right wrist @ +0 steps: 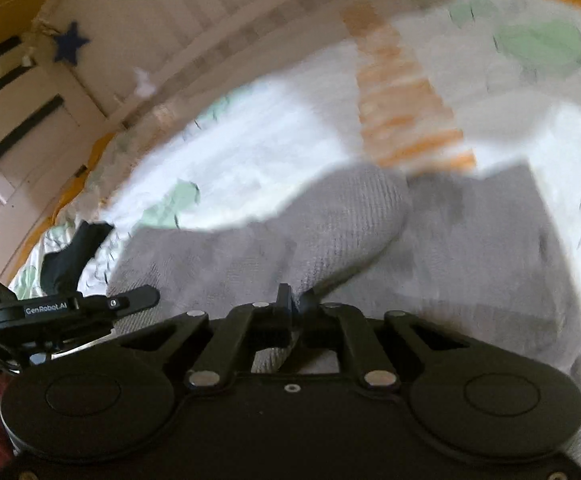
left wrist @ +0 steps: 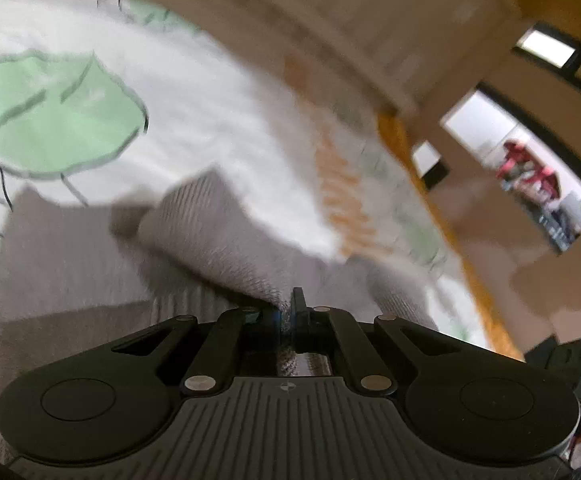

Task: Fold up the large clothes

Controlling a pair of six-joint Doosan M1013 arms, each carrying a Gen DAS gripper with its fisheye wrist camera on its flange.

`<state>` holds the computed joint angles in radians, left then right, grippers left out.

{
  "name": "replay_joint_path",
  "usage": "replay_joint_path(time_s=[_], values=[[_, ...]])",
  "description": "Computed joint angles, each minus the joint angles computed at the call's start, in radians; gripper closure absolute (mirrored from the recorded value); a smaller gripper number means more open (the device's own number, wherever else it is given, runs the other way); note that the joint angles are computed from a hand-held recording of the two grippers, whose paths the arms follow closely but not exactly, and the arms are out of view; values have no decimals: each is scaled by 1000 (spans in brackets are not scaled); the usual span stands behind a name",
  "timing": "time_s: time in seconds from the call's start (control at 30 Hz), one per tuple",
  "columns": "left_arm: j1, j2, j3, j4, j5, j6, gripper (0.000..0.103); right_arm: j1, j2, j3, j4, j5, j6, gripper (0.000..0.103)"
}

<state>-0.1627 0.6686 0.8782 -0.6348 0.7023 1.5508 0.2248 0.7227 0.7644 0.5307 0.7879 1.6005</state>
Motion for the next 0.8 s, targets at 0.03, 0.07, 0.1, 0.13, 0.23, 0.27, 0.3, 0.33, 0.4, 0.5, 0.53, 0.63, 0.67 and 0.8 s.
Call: replay_joint_path(time_s=[0.03,0.07,0.1,0.13,0.23,0.27,0.3,0.33,0.4,0.5,0.53,0.63,0.67,0.8], values=[[1,-22,29,-29,-27,13,99,-1,-18,21,17,-31,-28,92],[2,-36,46,-44,-40,16,99,-3,-33,35,32,-52,-56,92],[4,-52,67,-48,-43,11,99,-6,-47,46,46,-60,-80,92],[4,-62,81,-42,-32,-1,99,-11,-61,56,57,-53,-91,92],[0,-60,85,52,60,-86,98,-22,-72,62,56,22,-61,92],[-3,-52,78,95,94,-122,97,-22,-70,63,34,62,-41,92],[-5,-41,69,131,139,-151,96,-21,-62,54,6,111,-18,91],[-2,-38,73,129,149,-146,96,-19,-49,38,-24,170,13,90],[3,-43,88,99,127,-143,94,-13,-32,24,-77,233,65,86],[-5,-55,76,164,90,-135,72,-16,-42,37,-69,212,67,83],[-12,-65,81,207,50,-119,69,-15,-50,44,-82,187,52,70],[-30,-87,100,309,-58,-84,57,-6,-77,74,-137,74,4,49],[-34,-90,104,318,-92,-64,55,-4,-83,81,-151,38,-4,49],[-42,-61,72,286,-141,21,54,-4,-79,86,-100,-46,-104,49]])
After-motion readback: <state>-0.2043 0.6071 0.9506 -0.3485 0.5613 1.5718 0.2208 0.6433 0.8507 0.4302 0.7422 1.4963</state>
